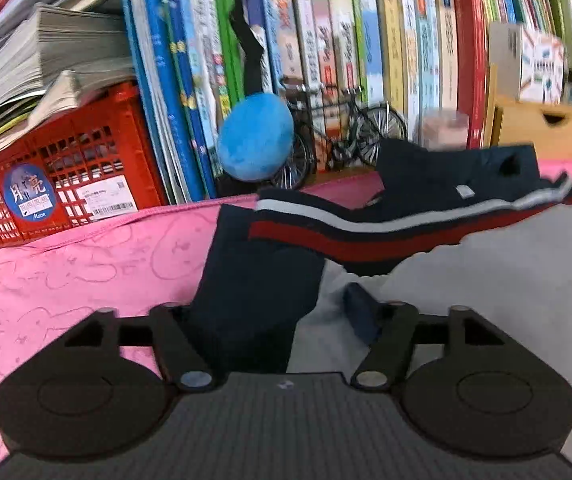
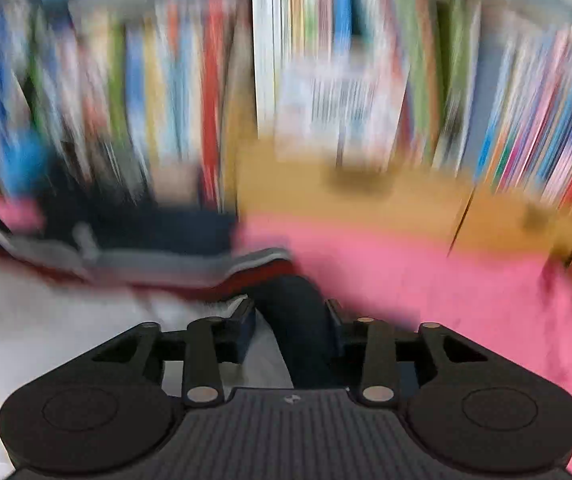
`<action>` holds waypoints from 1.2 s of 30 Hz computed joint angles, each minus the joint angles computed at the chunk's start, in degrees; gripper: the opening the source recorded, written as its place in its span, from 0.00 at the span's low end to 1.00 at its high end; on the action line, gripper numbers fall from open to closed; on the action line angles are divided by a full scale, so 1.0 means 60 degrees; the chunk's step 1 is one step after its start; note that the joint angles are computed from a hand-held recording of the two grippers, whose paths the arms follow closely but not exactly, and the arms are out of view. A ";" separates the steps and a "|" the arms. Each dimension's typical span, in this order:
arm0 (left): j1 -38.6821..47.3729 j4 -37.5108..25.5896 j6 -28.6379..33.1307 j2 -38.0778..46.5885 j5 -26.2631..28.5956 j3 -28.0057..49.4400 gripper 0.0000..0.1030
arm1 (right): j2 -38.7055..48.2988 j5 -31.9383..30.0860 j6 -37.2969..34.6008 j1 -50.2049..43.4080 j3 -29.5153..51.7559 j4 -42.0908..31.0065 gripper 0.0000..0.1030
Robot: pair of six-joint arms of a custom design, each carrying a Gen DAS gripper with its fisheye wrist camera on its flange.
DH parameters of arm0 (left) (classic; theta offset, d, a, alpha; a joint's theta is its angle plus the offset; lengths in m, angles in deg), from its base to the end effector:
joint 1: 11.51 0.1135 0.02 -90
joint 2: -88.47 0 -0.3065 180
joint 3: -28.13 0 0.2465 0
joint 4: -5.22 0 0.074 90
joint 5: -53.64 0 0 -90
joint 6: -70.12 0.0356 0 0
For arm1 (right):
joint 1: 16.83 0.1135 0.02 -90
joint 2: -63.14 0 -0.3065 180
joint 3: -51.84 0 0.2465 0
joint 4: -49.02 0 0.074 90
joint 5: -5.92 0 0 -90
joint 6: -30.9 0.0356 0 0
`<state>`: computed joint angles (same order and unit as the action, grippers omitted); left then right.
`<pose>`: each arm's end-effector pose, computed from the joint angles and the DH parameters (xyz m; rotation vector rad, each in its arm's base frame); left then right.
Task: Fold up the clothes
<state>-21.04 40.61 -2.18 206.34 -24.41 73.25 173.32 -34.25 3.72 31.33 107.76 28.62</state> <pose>0.3172 -0.0607 0.0830 0.6308 2.1187 -0.1527 0.2173 0.2019 0.1076 0.4287 2.2240 -0.3440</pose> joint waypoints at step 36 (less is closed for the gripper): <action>0.2607 0.1826 0.0624 -0.1005 0.2305 -0.3152 1.00 | 0.2380 0.1158 0.9300 0.3704 0.4594 -0.8696 1.00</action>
